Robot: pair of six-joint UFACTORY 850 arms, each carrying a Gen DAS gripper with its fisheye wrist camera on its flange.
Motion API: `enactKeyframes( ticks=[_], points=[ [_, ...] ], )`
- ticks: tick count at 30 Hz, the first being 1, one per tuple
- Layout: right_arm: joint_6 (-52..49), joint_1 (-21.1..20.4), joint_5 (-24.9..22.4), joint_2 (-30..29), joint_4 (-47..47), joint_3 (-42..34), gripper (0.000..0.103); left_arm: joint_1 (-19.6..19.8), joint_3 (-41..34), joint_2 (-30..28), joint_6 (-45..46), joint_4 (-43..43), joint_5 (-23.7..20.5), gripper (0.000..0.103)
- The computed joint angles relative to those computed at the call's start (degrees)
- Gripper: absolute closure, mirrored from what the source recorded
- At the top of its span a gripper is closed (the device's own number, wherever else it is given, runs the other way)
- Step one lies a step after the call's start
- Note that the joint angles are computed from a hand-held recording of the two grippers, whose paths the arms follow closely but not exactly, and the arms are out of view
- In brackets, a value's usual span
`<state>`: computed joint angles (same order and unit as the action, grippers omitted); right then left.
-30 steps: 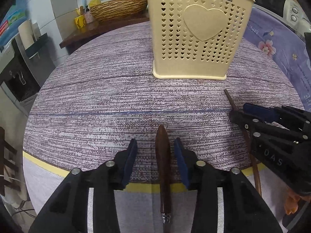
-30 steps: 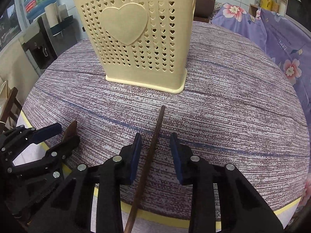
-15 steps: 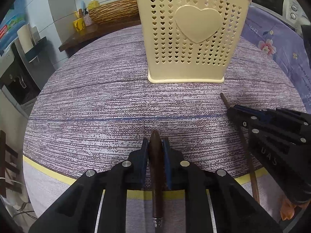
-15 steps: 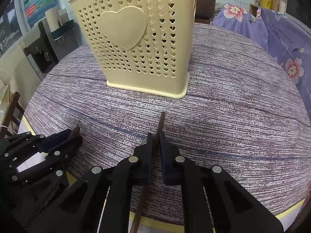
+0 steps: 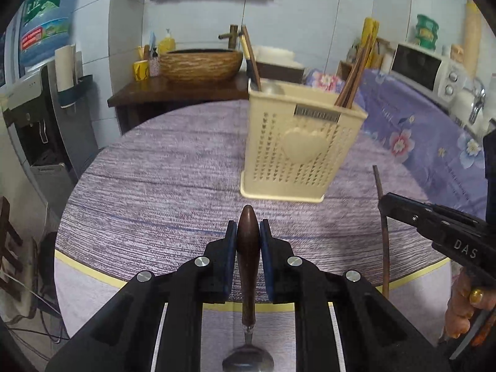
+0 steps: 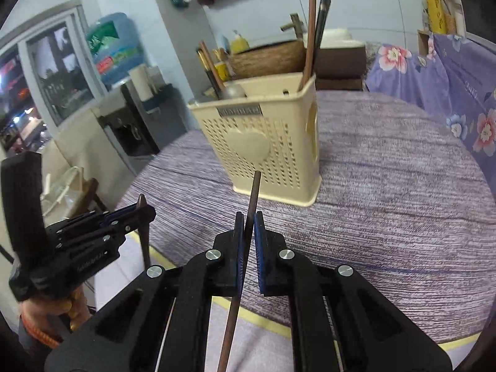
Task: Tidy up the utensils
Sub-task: 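Lift the wooden-handled spoon and chopstick and carry them over the cream holder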
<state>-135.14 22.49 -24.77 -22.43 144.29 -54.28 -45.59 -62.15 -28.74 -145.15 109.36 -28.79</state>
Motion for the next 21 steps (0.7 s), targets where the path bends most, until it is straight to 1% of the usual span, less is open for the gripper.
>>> enactKeyframes(
  ticks=[3, 6, 11, 13, 21],
  points=[
    [2.0, -1.6, -3.2, 3.4, -3.6, 2.6, 0.096, -1.0, 1.5, 2.2, -1.0, 1.2, -2.2, 0.087],
    [2.5, -2.3, -5.1, 6.0, -5.4, 4.6, 0.096, -1.3, 2.4, 3.5, -2.8, 3.2, -2.6, 0.087],
    [1.4, -2.5, -5.5, 7.9, -6.1, 5.8, 0.097, -1.6, 1.9, 3.3, -1.6, 2.5, -3.3, 0.087],
    [0.1, -2.3, -5.5, 8.5, -4.8, 6.4, 0.097, -1.7, 1.6, 3.2, -1.4, 2.2, -3.4, 0.087],
    [-2.2, -2.6, -6.4, 9.9, -3.7, 7.4, 0.097, -1.6, 1.6, 3.8, -2.5, 3.4, -3.3, 0.087]
  ],
)
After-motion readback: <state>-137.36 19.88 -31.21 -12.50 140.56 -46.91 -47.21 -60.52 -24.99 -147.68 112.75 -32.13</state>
